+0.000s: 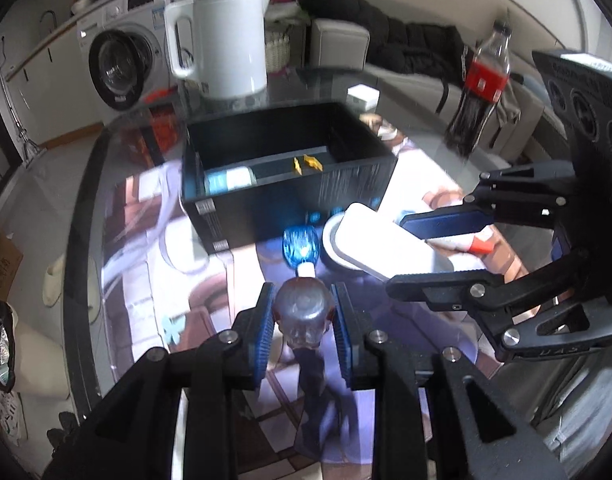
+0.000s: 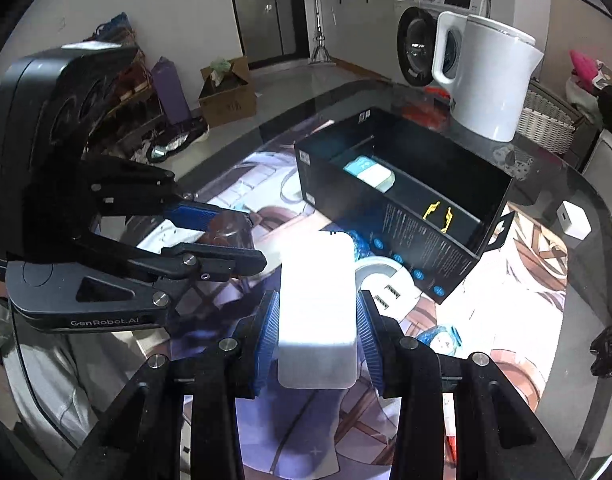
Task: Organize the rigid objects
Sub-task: 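Carry screwdriver with left tool while right tool carries power bank to the box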
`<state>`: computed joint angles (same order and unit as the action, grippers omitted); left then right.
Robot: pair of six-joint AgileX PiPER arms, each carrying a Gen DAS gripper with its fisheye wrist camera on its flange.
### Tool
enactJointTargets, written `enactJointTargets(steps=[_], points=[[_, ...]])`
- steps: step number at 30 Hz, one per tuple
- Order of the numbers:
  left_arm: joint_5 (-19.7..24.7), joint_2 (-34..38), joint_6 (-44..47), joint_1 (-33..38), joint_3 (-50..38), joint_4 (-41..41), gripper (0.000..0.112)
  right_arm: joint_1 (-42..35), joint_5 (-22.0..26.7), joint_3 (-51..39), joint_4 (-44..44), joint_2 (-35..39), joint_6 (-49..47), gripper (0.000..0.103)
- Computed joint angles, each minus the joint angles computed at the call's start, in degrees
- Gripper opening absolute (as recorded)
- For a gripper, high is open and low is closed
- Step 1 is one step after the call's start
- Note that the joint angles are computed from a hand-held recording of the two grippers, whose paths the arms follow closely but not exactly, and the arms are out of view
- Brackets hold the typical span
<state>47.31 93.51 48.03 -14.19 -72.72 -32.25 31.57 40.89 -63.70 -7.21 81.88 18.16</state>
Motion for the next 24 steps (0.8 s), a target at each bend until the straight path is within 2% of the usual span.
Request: enactJointTargets(steps=[2, 4, 7, 10, 12, 15, 16, 20, 24], points=[[-1.06, -1.84, 3.66, 1.56, 1.22, -4.63, 0.025, 0.98, -2.73, 1.52, -3.72, -2.41, 4.39, 0.038], [-3.92, -4.1, 7.03, 2.23, 2.69, -8.83, 0.025, 2.68, -5.52, 3.37, -9.87, -5.18, 11.31, 0.038], [-8.75, -7.55, 12.45, 2.79, 5.54, -15.62, 0.025, 6.81, -8.71, 5.63, -25.48, -7.85, 27.55, 0.038], [-10.77, -10.17, 19.6, 4.67, 7.47, -24.39, 0.025, 11.61, -8.53, 7.84, -42.67, -10.72, 44.52, 0.038], [-12.58, -12.82, 25.99, 5.78, 10.16, -31.47, 0.025, 16.58, -3.77, 8.86, -54.13, -13.14, 55.06, 0.038], [-14.96, -15.79, 35.02, 6.34, 13.5, -41.03, 0.025, 27.66, 10.75, 11.13, -71.31, -14.98, 71.32, 0.038], [-15.57, -16.66, 38.02, 6.48, 14.74, -44.06, 0.025, 29.56, 13.22, 11.95, -74.8, -14.51, 74.79, 0.038], [-16.18, -18.13, 45.75, 6.29, 17.35, -51.13, 0.025, 30.69, 13.46, 11.51, -75.18, -13.69, 76.55, 0.038], [-15.75, -17.95, 46.14, 6.67, 17.37, -51.73, 0.025, 29.46, 12.22, 11.04, -75.16, -12.84, 75.7, 0.038]])
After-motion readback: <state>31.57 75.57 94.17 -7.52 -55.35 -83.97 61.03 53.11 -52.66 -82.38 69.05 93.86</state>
